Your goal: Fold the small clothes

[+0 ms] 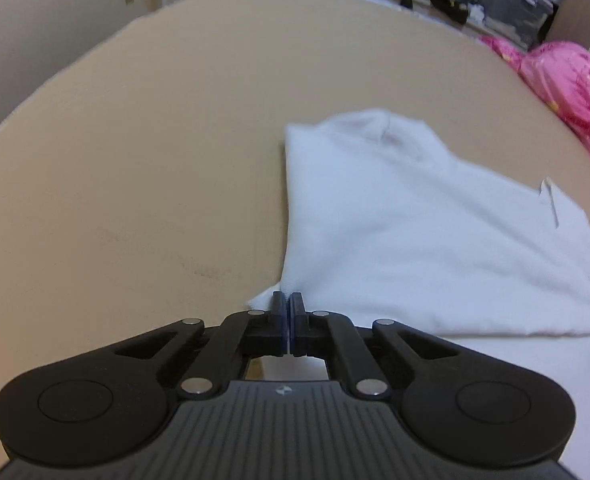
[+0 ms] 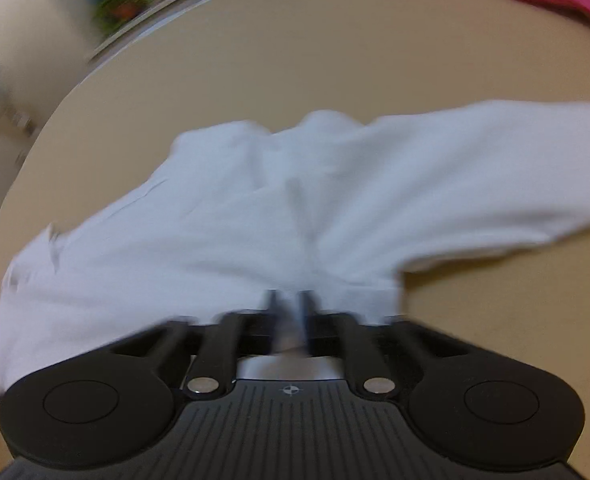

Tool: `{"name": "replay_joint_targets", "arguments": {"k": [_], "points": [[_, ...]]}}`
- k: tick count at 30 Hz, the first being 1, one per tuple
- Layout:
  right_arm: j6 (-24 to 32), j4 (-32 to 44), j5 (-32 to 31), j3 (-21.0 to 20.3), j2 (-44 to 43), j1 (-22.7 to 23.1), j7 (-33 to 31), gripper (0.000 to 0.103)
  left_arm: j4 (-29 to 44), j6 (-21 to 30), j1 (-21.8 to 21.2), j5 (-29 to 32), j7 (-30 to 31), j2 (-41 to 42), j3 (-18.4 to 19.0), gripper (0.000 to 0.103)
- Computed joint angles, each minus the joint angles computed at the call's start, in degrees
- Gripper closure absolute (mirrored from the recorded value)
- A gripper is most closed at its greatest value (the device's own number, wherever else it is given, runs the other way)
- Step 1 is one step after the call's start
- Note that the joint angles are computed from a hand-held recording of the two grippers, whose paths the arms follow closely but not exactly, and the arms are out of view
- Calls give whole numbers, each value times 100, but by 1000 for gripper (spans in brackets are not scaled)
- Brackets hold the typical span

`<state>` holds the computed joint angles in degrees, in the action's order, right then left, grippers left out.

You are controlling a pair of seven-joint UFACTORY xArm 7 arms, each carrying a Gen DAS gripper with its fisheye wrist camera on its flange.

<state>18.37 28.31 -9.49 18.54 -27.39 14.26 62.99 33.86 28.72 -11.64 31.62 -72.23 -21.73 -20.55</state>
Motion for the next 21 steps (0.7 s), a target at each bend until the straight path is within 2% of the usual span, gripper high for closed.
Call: {"name": "replay_joint_targets", "arguments": {"k": [2, 3, 5, 6, 8, 10, 12, 13, 16, 19, 21], "points": [[-149, -25, -313, 229, -220, -277, 145, 94, -151, -328, 178, 463, -296, -291, -201, 98], [-210, -25, -436, 260, -253, -323, 66, 89, -168, -402, 167, 473, -239, -275, -174, 97], [166, 90, -193, -67, -53, 0, -315, 85, -112, 3, -78, -46, 282, 21, -35, 96], [308, 23, 54, -139, -49, 38, -425, 85, -160, 2, -150, -121, 302, 89, 20, 96], [145, -193, 212, -307, -358, 100, -232, 83, -155, 52, -33, 128, 12, -125, -134, 94], [-29, -357, -15, -152, -790, -155, -234, 80, -211, 32, 153, 676, -346, -464, -470, 90], [-70, -523, -117, -168, -1221, -340, -324, 71, -148, 14, 132, 824, -335, -517, -568, 82], [-128, -669, -45, -330, -1448, -338, -407, 70, -76, 16, 67, 791, -272, -443, -589, 78], [-30, -1168, 183, -695, -2215, -426, -643, 69, 116, 144, -99, 843, -144, -200, -751, 78], [106, -1649, 273, -1079, -2886, -859, -980, 69, 522, 507, -97, 1466, -363, 199, -1135, 75], [-23, -1942, 357, -1267, -3061, -1238, -1136, 69, 625, 589, -140, 1858, -499, 450, -1183, 69]]}}
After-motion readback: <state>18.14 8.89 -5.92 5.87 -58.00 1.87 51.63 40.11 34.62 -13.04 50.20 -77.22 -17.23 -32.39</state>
